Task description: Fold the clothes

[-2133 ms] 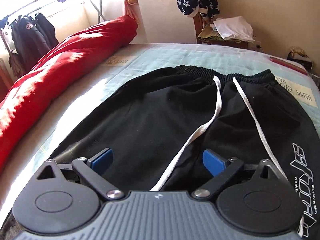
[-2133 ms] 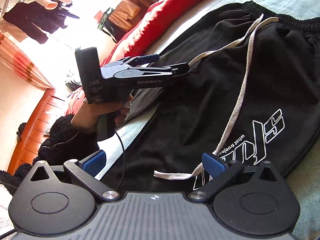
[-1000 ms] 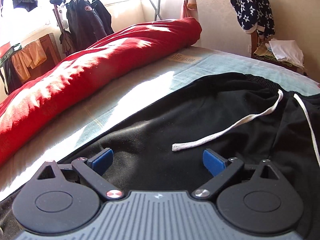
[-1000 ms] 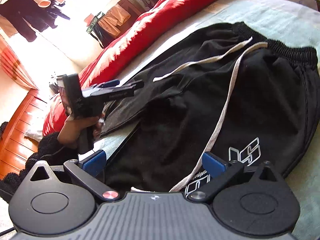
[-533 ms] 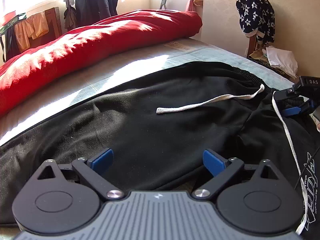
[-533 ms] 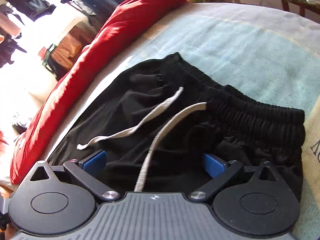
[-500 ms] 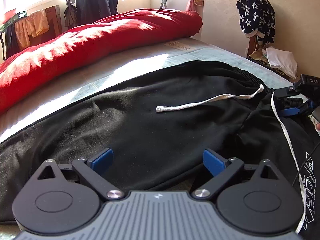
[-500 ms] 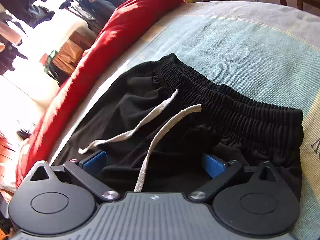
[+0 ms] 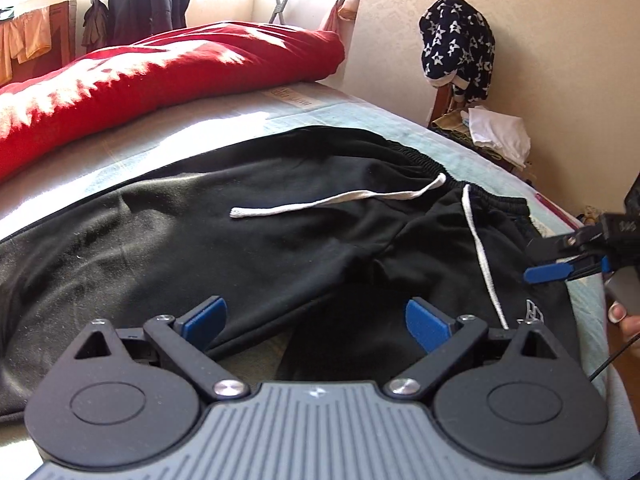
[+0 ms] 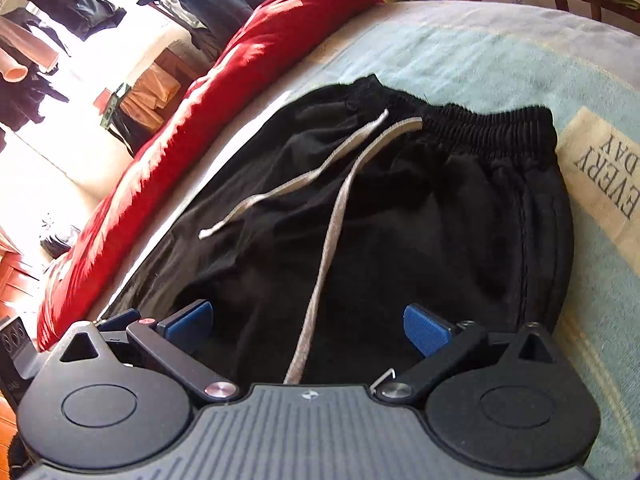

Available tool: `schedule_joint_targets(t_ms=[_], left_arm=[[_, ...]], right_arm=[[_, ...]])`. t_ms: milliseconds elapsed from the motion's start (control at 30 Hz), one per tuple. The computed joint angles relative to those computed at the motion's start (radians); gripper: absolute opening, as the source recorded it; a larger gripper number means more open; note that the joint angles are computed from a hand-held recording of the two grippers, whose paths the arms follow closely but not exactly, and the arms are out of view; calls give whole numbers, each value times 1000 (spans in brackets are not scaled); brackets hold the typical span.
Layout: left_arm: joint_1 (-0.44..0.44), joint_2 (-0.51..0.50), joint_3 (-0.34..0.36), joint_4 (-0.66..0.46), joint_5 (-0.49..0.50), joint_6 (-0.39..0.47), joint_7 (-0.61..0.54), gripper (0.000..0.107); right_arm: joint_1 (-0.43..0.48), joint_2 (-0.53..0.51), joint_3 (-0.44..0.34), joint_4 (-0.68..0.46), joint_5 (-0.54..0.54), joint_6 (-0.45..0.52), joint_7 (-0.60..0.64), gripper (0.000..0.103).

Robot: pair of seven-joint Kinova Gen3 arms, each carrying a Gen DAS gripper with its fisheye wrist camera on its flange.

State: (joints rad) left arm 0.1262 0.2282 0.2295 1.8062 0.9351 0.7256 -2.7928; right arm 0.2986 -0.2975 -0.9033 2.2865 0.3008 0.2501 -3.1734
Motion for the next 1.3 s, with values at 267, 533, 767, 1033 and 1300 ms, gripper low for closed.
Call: schedule_joint_targets(t_ms=[267, 533, 767, 1033, 1300], left_arm=[[-8, 14, -31, 16, -70, 133, 44, 96], [-71, -20, -59, 54, -57, 188, 68, 96], [-52, 10, -59, -2, -110, 247, 128, 96], [-31, 73, -11, -188, -53, 246, 79, 96], [67, 282, 76, -405, -100, 251, 176, 96]], right_arm=[[105, -61, -92, 74, -99, -100, -37, 103], [244, -102, -239, 44, -154, -67, 65, 103], [281, -128, -275, 12, -222, -14, 159, 103], [203, -156, -215, -34, -270, 44, 271, 103], [218, -202, -213, -73, -283, 78, 364, 103]])
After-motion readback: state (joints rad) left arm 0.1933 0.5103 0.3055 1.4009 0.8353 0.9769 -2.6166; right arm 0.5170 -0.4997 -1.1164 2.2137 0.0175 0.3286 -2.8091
